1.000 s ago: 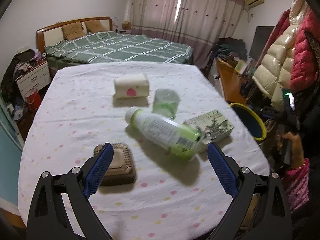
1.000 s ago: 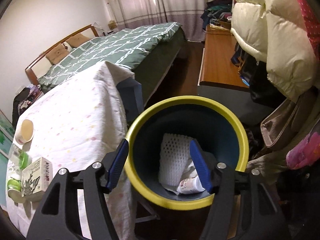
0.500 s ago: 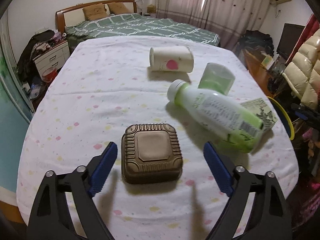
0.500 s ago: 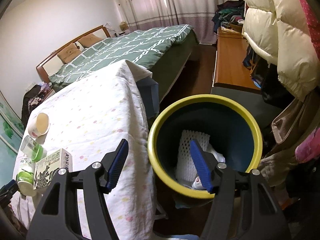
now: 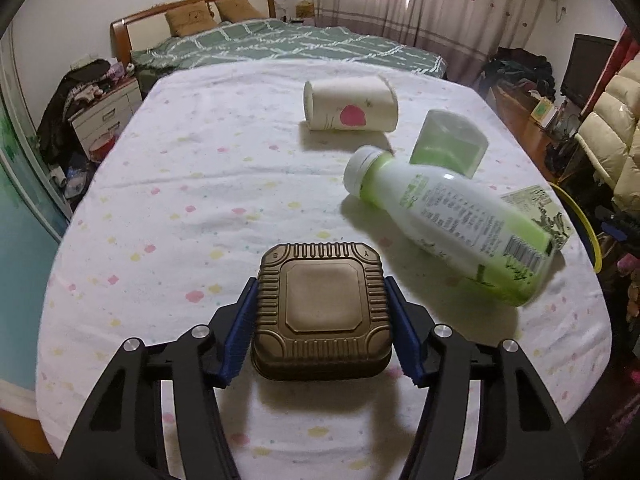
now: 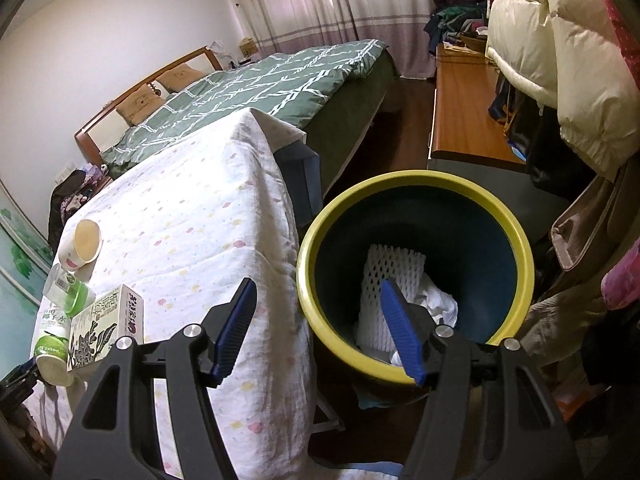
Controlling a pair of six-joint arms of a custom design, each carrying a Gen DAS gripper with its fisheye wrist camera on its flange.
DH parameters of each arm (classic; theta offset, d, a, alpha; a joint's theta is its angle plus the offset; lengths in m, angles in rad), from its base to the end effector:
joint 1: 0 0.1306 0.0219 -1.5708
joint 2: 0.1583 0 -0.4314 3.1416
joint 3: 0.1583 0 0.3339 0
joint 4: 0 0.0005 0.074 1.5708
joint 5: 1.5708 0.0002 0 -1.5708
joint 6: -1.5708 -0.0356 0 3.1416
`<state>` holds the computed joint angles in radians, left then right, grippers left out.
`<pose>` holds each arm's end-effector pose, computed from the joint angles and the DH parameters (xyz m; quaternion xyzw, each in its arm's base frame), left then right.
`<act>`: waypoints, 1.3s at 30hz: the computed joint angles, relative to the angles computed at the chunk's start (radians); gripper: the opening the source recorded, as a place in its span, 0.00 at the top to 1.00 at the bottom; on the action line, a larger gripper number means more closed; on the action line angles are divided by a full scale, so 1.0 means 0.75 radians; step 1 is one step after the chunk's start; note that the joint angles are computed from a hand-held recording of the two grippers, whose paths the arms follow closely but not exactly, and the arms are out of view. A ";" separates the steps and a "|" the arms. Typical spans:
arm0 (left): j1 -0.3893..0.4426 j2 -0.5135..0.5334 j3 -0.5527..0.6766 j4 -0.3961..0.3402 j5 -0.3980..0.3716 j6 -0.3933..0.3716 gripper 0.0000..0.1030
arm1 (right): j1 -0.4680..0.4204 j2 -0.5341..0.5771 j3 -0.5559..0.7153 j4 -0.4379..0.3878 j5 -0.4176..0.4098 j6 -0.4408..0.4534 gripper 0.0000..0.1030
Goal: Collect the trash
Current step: 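Carry the brown container with the left gripper over the bin and release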
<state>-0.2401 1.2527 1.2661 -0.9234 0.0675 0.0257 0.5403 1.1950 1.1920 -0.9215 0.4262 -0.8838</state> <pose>0.3433 -0.0870 0.4744 0.1120 0.9388 -0.0746 0.3171 0.2879 0.1550 0.4658 0.2246 0.9017 0.0510 0.3660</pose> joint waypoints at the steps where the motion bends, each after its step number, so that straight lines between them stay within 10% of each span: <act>1: -0.004 -0.013 0.002 -0.005 -0.003 -0.003 0.42 | 0.000 -0.005 -0.007 0.006 -0.001 -0.003 0.40; 16: -0.342 -0.037 0.298 -0.072 0.032 -0.040 0.42 | 0.062 -0.155 -0.073 -0.077 0.142 -0.092 0.40; 27: -0.739 0.372 0.674 -0.105 0.128 -0.062 0.42 | 0.213 -0.323 -0.187 -0.376 0.309 -0.431 0.40; 39: -0.917 0.846 1.181 -0.295 0.169 -0.048 0.42 | 0.292 -0.445 -0.264 -0.553 0.360 -0.686 0.40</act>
<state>-0.9277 1.8871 2.1519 -1.1449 0.1942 -0.0104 0.7595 0.8616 0.9940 -1.3361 0.6964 -1.3982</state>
